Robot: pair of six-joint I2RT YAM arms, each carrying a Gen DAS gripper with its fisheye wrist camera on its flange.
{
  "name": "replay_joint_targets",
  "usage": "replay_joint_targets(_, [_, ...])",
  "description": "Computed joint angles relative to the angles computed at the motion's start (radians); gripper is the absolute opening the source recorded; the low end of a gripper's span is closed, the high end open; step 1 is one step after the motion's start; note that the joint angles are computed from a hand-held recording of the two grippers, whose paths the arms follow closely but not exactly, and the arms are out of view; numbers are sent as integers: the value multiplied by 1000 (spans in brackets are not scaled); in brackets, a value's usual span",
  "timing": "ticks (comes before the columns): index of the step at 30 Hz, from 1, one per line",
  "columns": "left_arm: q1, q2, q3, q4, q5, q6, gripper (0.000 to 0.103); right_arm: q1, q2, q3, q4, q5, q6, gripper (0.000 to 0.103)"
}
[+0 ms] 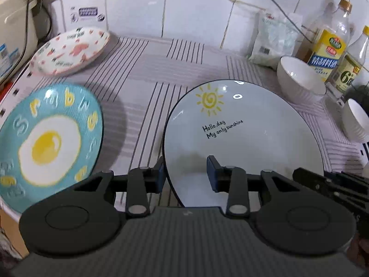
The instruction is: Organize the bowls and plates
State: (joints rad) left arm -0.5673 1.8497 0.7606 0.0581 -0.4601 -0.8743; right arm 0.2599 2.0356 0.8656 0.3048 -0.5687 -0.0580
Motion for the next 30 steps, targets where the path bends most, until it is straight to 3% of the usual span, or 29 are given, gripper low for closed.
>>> replay_joint_targets(5, [113,-2,10,64,70,90,34,30,51,100,10,29,26,27])
replay_joint_targets(16, [347,110,185,47,206,233,34,119,259,466,-155,76,78,28])
replay_joint_targets(23, [387,214,331,-5,223,293,34,139,343,623,-199,115,80,28])
replay_joint_targets(30, [393,319,448,-75,229,287,35,148,444,795,-299,174,66,29])
